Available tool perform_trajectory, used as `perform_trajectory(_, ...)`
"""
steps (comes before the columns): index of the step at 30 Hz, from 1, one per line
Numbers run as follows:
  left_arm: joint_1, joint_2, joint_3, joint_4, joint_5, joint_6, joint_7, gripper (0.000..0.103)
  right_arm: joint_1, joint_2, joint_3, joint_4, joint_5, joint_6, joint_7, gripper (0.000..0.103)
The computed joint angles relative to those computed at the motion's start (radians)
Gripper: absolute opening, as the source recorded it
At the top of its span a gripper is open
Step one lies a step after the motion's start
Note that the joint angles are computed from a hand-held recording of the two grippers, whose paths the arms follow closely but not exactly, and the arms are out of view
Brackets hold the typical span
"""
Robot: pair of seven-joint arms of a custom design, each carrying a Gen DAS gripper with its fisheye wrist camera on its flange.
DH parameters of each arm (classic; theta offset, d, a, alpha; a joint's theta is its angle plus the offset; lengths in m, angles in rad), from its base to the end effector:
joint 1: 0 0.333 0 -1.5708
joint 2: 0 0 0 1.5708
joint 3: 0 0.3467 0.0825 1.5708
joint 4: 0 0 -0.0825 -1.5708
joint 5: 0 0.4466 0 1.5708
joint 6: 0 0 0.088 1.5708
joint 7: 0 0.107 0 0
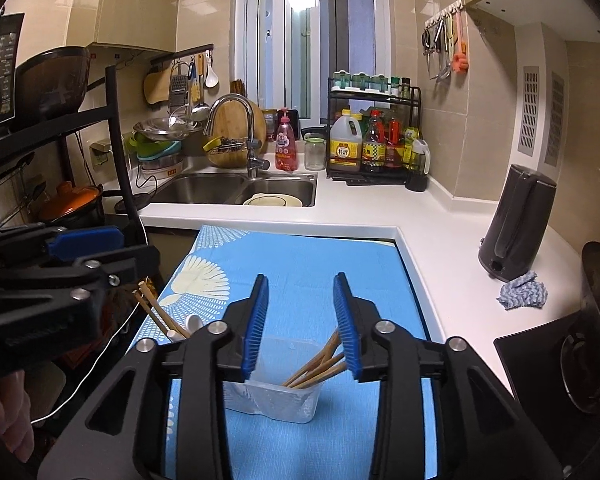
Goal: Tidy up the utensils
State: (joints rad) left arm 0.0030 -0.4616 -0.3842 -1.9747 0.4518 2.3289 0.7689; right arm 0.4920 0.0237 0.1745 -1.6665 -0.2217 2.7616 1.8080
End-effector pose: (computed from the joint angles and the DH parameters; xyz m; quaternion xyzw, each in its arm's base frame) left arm 0.4597 -0.2338 0.7610 -0.6882 0.5589 -0.2973 0.3545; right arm 0.5296 0.4262 0.7316 -0.7551 0.4060 -0.2474 0.4515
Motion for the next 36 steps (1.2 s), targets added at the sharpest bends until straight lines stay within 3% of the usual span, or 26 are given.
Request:
perform_trajectory(7,0.027,-0.172,-0.020,-0.140,-0.007,0.105,-0.091,0.071,-0.008,-0.091,0.003,-0.084,-0.089,-0.011,0.081,0.055)
perform_trajectory(9,0.046,-0.233,-0.034,-0.200,-0.019,0.137,-0.124,0.080,-0.017,-0.127,0.008,-0.121,-0.121,-0.006,0.115,0.066)
perform_trajectory(11,0.063,-0.294,-0.054,-0.262,-0.031,0.164,-0.152,0.086,-0.024,-0.167,0.010,-0.169,-0.134,0.008,0.127,0.085)
perform_trajectory(14,0.092,-0.380,-0.099,-0.353,-0.049,0.190,-0.202,0.090,-0.050,-0.249,0.019,-0.269,-0.171,0.046,0.175,0.098)
perform_trajectory(16,0.105,-0.432,-0.132,-0.416,-0.057,0.214,-0.232,0.095,-0.073,-0.310,0.027,-0.346,-0.184,0.063,0.230,0.098)
perform_trajectory(20,0.106,-0.455,-0.190,-0.484,-0.081,0.219,-0.257,0.095,-0.129,-0.388,0.061,-0.459,-0.228,0.069,0.330,0.098)
perform_trajectory(25,0.112,-0.485,-0.251,-0.554,-0.113,0.224,-0.357,0.095,-0.146,-0.407,0.083,-0.538,-0.264,0.061,0.387,0.098)
perform_trajectory(29,0.072,-0.444,-0.232,-0.550,-0.140,0.187,-0.363,0.095,-0.176,-0.416,0.119,-0.582,-0.340,0.079,0.456,0.098)
perform_trajectory(36,0.078,-0.445,-0.258,-0.532,-0.085,0.166,-0.392,0.095,-0.159,-0.412,0.113,-0.597,-0.359,0.098,0.489,0.098)
